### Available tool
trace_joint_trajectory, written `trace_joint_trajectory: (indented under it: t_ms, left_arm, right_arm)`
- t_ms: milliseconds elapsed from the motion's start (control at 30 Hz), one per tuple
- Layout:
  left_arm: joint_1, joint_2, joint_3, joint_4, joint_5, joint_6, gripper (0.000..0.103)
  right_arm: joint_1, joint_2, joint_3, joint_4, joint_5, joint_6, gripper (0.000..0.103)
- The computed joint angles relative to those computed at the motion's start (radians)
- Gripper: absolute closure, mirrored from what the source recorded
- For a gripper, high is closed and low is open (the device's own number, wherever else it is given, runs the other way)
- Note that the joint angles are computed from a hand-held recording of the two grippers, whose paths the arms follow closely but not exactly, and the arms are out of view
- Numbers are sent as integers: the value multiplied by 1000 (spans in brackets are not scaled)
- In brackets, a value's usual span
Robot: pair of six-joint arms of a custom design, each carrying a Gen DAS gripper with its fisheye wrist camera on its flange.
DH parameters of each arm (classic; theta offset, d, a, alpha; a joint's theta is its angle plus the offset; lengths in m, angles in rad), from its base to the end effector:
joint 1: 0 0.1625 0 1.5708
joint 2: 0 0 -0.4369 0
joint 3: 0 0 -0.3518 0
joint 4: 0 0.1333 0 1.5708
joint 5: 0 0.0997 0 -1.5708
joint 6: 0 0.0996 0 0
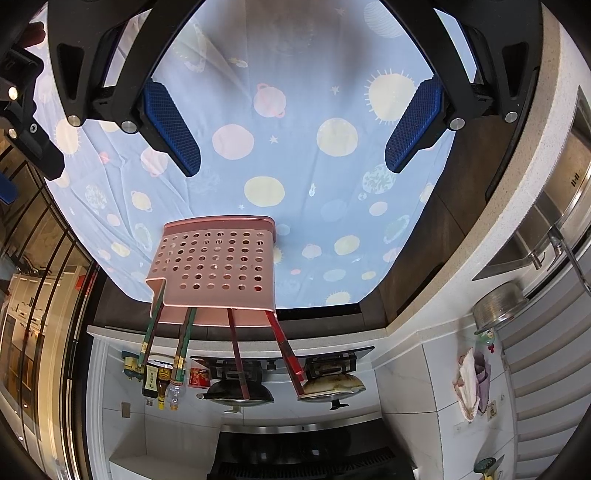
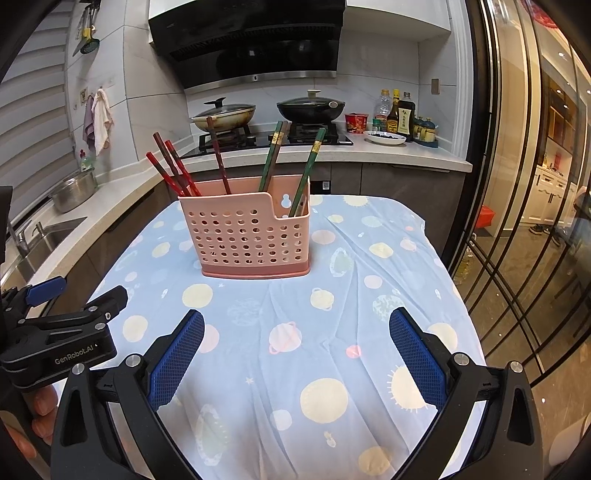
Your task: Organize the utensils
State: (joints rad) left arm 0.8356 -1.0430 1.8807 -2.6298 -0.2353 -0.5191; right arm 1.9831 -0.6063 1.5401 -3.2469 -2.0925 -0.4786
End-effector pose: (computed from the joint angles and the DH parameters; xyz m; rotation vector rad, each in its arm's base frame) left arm -0.2034 -0.5681 0.2778 0.0401 1.9388 -1.0678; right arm 0.3572 -0.6079 0.1324 0.8256 -2.3198 0.9310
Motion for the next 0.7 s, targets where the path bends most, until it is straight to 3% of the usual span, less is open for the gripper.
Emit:
trace_joint_trajectory:
  t_ms: [700]
  left_arm:
    - [7, 2, -1, -29, 1, 13, 7]
  right_arm:
    - [-4, 12, -7, -20, -8, -9, 6]
